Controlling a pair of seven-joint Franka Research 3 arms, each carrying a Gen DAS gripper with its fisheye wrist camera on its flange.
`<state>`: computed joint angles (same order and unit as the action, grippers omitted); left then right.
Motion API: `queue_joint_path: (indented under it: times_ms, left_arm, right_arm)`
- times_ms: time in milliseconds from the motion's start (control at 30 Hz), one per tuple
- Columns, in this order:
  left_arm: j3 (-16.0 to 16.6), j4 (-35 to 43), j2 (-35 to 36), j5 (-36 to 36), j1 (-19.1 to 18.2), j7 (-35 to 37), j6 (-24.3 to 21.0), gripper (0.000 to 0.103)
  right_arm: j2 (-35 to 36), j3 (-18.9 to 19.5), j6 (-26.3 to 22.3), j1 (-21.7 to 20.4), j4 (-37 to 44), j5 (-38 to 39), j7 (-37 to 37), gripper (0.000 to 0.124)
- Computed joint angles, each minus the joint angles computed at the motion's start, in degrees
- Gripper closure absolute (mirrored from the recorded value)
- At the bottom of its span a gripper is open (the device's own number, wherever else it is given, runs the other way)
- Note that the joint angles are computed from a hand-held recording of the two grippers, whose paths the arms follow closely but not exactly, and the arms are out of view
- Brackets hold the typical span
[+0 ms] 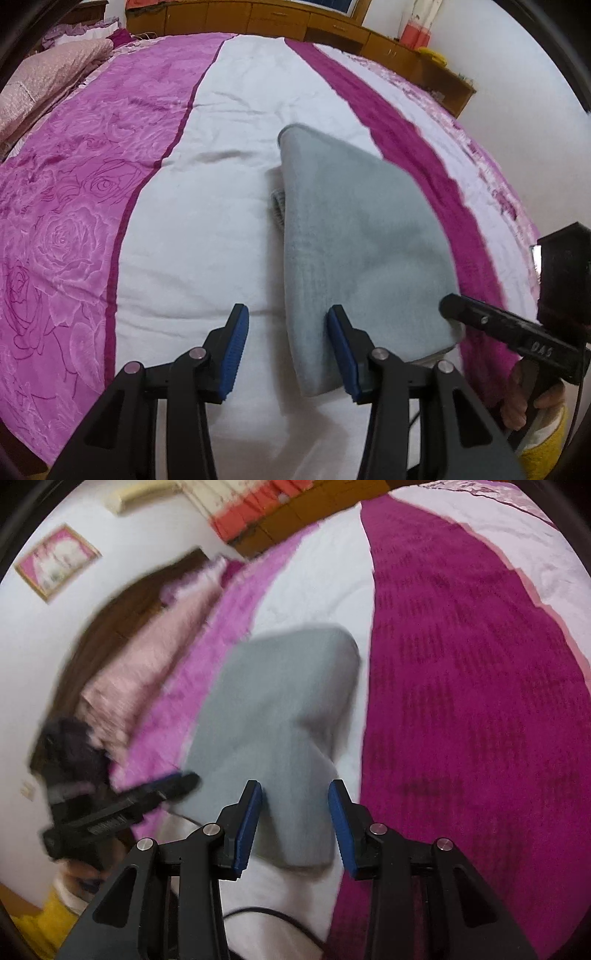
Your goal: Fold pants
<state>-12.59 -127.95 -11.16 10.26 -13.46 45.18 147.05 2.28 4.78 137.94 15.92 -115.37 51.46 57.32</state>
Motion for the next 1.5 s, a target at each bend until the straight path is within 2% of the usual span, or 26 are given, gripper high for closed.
queue_joint_path:
  times_ms: [167,267,367,433,500,533,567,633,700,800,867,1000,1167,1267,1333,1433,1500]
  left_arm:
    - [0.05,-1.27,0.00,1.14,0.26,-0.04,1.08,0.053]
    - [0.33,-2.29,-0.43,0.77,0.23,0.47,2.53,0.053]
    - [0.51,-3.09,-0.75,0.15,0.21,0.59,3.89,0.053]
    - [0.68,-3.30,-0.80,-0.33,0.15,1.07,4.38,0.053]
    - [0.87,-3.43,-0.81,-0.90,0.08,1.68,4.82,0.052]
    - [1.01,-3.64,-0.83,-1.35,0.01,2.05,5.33,0.052]
    - [1.01,-3.75,-0.82,-1.54,0.02,2.17,5.61,0.050]
    - [0.88,-3.75,-0.62,-1.46,0.18,2.05,5.98,0.049]
    - [0.67,-3.55,-0.51,-0.90,0.38,1.78,5.85,0.049]
    - [0.44,-3.15,-0.80,-0.60,0.44,1.25,4.71,0.049]
    - [0.02,-2.81,-1.38,0.09,0.51,0.23,3.35,0.049]
    - [-1.21,-2.45,-3.41,2.64,0.31,-2.12,-0.32,0.049]
    - [-2.17,-4.34,-7.33,3.77,-0.92,-5.32,-2.49,0.049]
    - [-2.60,-5.85,-9.35,3.08,-1.91,-7.32,-4.01,0.049]
    - [-2.96,-6.68,-10.18,2.86,-2.29,-9.01,-5.32,0.049]
    - [-4.04,-8.15,-11.22,4.51,-2.15,-12.54,-5.24,0.038]
    - [-5.07,-8.13,-11.03,6.95,-1.75,-14.61,-5.60,0.023]
  right_arm:
    - [1.26,-0.29,-3.33,-0.99,1.96,2.03,2.17,0.093]
    - [-0.67,0.39,2.48,-0.34,1.22,6.47,-2.39,0.093]
    - [-0.15,0.76,3.42,0.54,2.95,9.30,-6.42,0.100]
    - [1.75,1.04,1.62,0.95,5.06,8.75,-6.01,0.112]
    - [3.73,1.39,3.84,1.83,5.88,3.65,-1.74,0.116]
    - [4.38,1.37,5.82,2.33,5.74,-0.16,0.83,0.124]
    - [4.99,1.35,7.40,2.70,5.70,-3.48,2.89,0.124]
    - [5.49,1.71,6.14,1.66,6.11,-1.81,2.39,0.124]
    - [4.96,1.97,7.11,1.62,5.69,-2.43,2.58,0.124]
    - [2.13,2.14,8.43,1.75,2.98,-2.38,2.80,0.124]
    - [-0.86,2.06,9.11,1.81,0.21,0.33,0.81,0.124]
    - [-6.41,1.01,10.14,2.77,-4.99,3.59,-0.82,0.113]
    - [-13.08,0.32,12.30,4.02,-10.89,-0.78,4.20,0.106]
    - [-17.13,0.53,14.73,4.57,-14.84,-5.08,6.81,0.088]
    - [-19.08,1.01,16.37,4.51,-17.09,-9.54,9.13,0.070]
    - [-21.35,1.79,20.42,4.32,-20.95,-15.23,12.84,0.056]
    - [-21.52,1.61,22.72,4.60,-22.40,-17.28,14.48,0.048]
